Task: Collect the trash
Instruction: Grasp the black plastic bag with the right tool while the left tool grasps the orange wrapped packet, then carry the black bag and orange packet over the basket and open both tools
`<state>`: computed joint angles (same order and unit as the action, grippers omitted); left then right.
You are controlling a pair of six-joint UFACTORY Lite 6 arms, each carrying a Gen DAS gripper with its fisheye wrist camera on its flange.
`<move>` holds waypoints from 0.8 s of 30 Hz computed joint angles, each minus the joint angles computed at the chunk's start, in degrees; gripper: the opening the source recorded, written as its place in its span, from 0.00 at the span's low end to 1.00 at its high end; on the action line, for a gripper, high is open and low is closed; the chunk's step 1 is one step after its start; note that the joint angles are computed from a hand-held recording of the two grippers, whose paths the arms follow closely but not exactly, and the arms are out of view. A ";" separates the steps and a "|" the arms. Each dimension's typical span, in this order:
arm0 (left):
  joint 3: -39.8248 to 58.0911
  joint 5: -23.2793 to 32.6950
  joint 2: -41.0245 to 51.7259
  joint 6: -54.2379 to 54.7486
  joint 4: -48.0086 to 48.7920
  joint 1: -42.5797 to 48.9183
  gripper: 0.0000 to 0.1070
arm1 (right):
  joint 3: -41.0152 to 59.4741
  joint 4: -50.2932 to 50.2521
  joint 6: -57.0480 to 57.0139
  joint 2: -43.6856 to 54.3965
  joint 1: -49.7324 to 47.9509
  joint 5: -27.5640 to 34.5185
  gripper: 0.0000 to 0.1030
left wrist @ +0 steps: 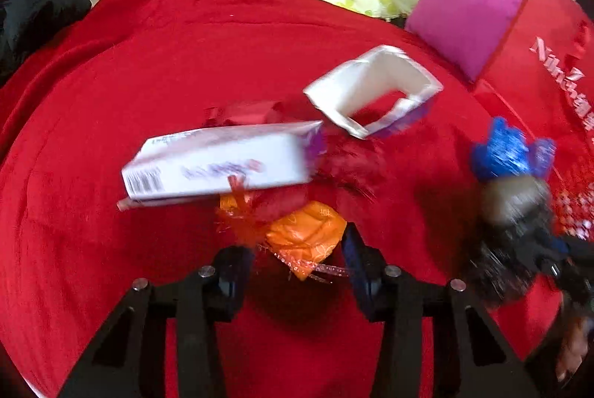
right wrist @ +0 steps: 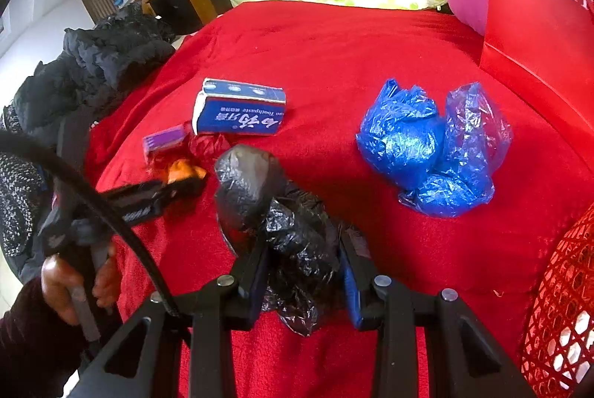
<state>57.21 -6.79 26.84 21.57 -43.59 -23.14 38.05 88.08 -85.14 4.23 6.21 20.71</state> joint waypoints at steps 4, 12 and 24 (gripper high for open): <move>-8.00 -0.93 -7.21 -10.49 8.72 -3.07 0.45 | -1.07 0.06 -0.26 -1.80 -0.56 0.07 0.36; -19.06 -1.11 -21.02 -3.19 -2.48 -11.40 0.45 | -5.98 0.70 -1.40 -10.25 -2.58 1.79 0.36; -21.26 -4.80 -33.87 38.89 -46.65 -20.62 0.45 | -13.63 -1.30 0.43 -26.67 -12.10 11.35 0.36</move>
